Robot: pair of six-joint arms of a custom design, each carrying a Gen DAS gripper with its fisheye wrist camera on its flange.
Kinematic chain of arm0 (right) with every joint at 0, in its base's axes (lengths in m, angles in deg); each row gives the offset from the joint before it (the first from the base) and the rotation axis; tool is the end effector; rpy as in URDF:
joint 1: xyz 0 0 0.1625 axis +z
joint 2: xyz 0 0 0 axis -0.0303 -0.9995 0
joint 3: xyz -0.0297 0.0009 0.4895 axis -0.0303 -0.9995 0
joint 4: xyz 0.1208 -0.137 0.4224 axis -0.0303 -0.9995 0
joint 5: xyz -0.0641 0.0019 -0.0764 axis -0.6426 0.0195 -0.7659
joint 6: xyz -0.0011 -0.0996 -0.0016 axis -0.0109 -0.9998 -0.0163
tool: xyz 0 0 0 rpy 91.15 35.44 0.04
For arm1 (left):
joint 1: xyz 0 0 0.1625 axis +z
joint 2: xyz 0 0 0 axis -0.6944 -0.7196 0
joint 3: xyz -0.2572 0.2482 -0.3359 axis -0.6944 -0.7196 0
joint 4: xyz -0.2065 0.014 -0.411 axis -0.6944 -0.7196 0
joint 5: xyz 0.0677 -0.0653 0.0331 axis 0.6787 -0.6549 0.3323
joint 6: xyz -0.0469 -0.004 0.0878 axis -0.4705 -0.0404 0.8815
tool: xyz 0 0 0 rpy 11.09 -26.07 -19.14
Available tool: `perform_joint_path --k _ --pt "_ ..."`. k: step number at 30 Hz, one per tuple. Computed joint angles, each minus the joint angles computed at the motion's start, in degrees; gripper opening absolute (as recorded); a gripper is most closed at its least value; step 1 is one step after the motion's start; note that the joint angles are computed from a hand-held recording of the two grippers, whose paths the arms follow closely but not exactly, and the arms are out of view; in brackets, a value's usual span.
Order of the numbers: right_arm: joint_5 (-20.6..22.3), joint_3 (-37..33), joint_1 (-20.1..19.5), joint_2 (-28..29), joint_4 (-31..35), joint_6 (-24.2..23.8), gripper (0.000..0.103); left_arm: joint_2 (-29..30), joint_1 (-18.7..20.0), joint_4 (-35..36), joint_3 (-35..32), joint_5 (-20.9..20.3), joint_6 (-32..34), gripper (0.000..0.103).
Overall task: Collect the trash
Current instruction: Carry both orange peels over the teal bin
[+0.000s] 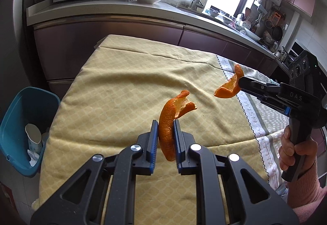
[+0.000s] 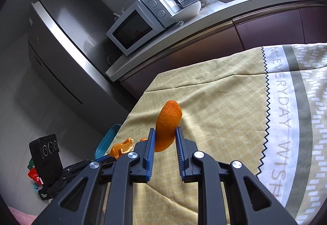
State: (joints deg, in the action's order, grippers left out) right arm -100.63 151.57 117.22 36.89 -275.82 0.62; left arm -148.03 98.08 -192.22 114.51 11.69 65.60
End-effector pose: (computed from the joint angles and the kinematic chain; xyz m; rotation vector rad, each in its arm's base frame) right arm 0.3242 -0.4187 0.0831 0.4143 -2.9098 1.0403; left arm -0.0598 -0.4013 0.3505 0.6257 2.5569 -0.8233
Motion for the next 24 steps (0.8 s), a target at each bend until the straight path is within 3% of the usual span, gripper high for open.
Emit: perform_joint_path --k 24 --pt "2.99 -3.21 3.75 5.29 2.00 0.56 0.019 -9.39 2.60 4.81 -0.27 1.60 -0.44 0.015"
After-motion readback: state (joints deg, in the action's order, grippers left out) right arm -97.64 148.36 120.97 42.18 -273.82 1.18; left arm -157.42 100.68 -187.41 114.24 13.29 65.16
